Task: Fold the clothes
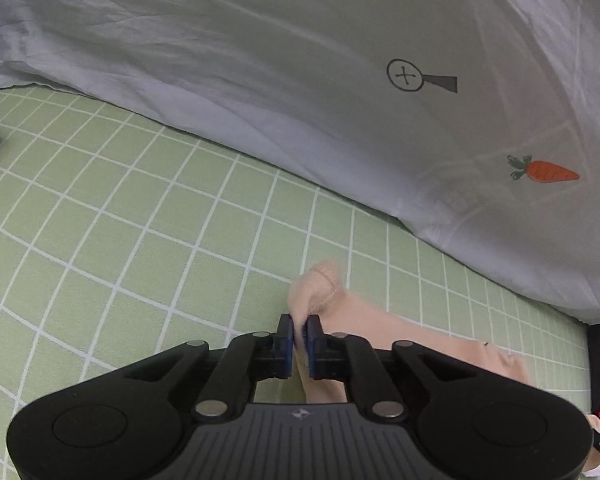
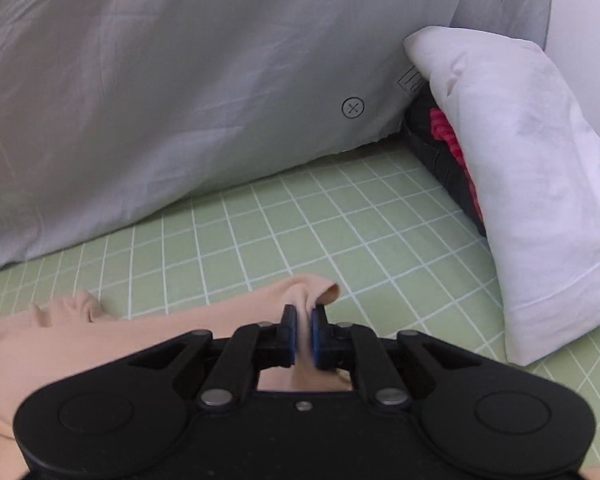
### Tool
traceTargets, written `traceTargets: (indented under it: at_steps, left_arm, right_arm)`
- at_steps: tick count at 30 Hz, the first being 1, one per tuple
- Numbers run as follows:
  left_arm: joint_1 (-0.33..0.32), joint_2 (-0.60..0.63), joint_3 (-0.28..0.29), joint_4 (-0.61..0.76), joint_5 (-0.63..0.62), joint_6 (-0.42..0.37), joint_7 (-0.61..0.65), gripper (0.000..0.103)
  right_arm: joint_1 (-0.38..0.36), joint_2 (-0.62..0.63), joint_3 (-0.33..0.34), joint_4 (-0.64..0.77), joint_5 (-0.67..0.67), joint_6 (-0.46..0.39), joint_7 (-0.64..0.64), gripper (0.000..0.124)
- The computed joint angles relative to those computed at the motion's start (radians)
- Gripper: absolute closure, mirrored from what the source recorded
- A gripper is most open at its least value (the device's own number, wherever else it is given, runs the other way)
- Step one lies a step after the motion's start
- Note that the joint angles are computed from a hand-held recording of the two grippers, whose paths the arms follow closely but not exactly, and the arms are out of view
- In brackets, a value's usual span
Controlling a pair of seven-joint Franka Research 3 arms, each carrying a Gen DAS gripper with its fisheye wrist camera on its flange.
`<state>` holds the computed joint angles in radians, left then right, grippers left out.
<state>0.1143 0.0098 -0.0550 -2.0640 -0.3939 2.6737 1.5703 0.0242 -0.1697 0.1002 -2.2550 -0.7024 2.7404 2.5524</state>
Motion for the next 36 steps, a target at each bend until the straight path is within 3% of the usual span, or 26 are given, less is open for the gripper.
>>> traceTargets:
  at_steps: [2, 4, 6, 11, 16, 22, 28, 29, 33, 36]
  left_arm:
    - [-0.001, -0.003, 0.000, 0.000, 0.063, 0.003, -0.034, 0.068]
    - [-0.002, -0.021, 0.001, -0.011, 0.098, 0.019, -0.046, 0.038]
    - [-0.003, -0.055, 0.006, -0.033, 0.123, 0.023, -0.055, 0.029]
    - [-0.009, -0.175, 0.025, -0.113, 0.213, 0.008, -0.110, 0.028]
    - [-0.031, -0.383, 0.061, -0.263, 0.276, -0.042, -0.146, 0.028]
    - [-0.072, -0.692, 0.111, -0.474, 0.322, -0.164, -0.135, 0.028]
    - [-0.102, -0.924, 0.138, -0.590, 0.345, -0.325, -0.126, 0.028]
    - [-0.106, -0.958, 0.137, -0.605, 0.350, -0.341, -0.125, 0.028]
    - [-0.123, -1.074, 0.112, -0.659, 0.361, -0.394, -0.162, 0.028]
    - [-0.142, -1.156, 0.076, -0.702, 0.369, -0.439, -0.220, 0.020]
  right_arm:
    - [0.002, 0.000, 0.006, 0.005, -0.014, -0.008, 0.001, 0.116]
    - [0.006, -0.014, 0.007, -0.005, -0.019, 0.008, 0.007, 0.116]
    - [0.009, -0.032, 0.010, -0.017, -0.009, 0.034, -0.006, 0.116]
    - [0.018, -0.089, 0.048, -0.048, 0.011, 0.088, -0.083, 0.116]
    - [0.068, -0.178, 0.096, -0.105, 0.102, 0.114, -0.255, 0.116]
    - [0.208, -0.302, 0.129, -0.208, 0.297, 0.094, -0.443, 0.116]
    - [0.358, -0.411, 0.165, -0.318, 0.529, 0.009, -0.510, 0.115]
    - [0.375, -0.428, 0.166, -0.332, 0.562, 0.000, -0.522, 0.111]
    - [0.353, -0.536, 0.222, -0.387, 0.596, -0.035, -0.537, 0.057]
    - [0.340, -0.640, 0.231, -0.452, 0.625, -0.039, -0.527, 0.023]
